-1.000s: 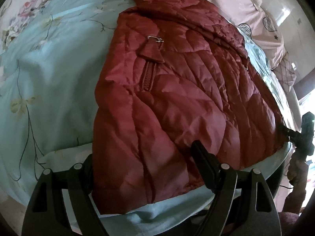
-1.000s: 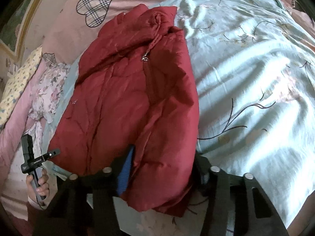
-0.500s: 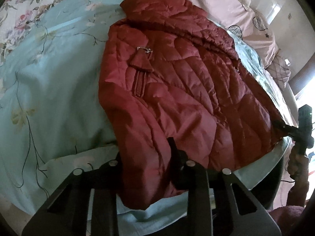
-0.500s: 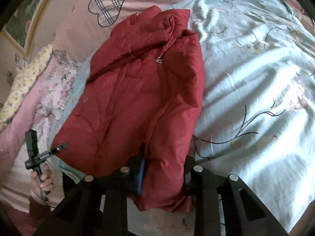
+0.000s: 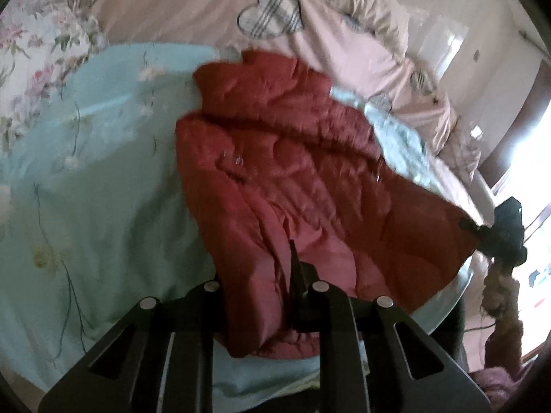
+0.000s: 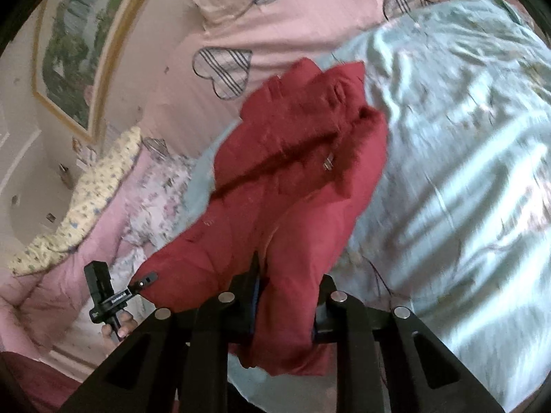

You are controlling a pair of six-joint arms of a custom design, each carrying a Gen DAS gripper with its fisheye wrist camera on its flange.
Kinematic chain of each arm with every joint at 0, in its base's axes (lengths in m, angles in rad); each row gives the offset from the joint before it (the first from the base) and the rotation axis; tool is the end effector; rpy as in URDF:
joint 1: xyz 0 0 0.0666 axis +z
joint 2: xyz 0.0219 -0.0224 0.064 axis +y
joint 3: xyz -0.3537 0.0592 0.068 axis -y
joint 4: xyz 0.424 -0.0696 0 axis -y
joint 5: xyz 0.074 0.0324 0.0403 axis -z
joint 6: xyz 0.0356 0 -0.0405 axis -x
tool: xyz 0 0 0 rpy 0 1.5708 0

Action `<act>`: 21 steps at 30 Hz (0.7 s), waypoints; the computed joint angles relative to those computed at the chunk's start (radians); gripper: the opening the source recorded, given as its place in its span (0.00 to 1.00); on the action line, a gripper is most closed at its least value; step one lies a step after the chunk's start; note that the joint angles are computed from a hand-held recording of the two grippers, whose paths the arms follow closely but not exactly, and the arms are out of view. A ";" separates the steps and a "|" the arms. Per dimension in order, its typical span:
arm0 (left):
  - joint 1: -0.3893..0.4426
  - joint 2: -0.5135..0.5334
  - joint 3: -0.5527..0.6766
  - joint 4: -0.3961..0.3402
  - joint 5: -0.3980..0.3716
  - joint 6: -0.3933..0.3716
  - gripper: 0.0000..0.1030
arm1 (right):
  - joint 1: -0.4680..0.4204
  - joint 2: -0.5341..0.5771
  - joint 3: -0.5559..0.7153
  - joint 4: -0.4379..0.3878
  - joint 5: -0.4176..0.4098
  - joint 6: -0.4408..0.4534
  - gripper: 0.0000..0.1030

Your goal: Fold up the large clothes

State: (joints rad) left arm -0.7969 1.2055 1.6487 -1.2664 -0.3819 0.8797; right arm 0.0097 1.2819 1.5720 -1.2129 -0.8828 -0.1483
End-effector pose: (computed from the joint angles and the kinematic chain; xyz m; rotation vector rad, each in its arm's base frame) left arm 0.2991 -0.2876 0.5885 -0.2746 2.3345 -0.3806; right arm 0.4505 0.0315 0.5332 -0.2073 2.3476 1.1581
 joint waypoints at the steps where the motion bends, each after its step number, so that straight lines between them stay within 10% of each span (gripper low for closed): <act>1: 0.006 0.004 0.009 0.009 -0.007 -0.007 0.16 | 0.002 0.004 0.007 0.019 0.002 -0.014 0.19; 21: 0.119 0.178 0.233 -0.025 -0.035 -0.059 0.16 | 0.063 0.166 0.183 0.180 0.146 -0.146 0.19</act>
State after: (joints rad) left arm -0.6778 1.3839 1.8819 -1.2910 -0.4167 0.8207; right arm 0.0723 1.4479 1.7552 -1.0330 -0.7365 -0.2943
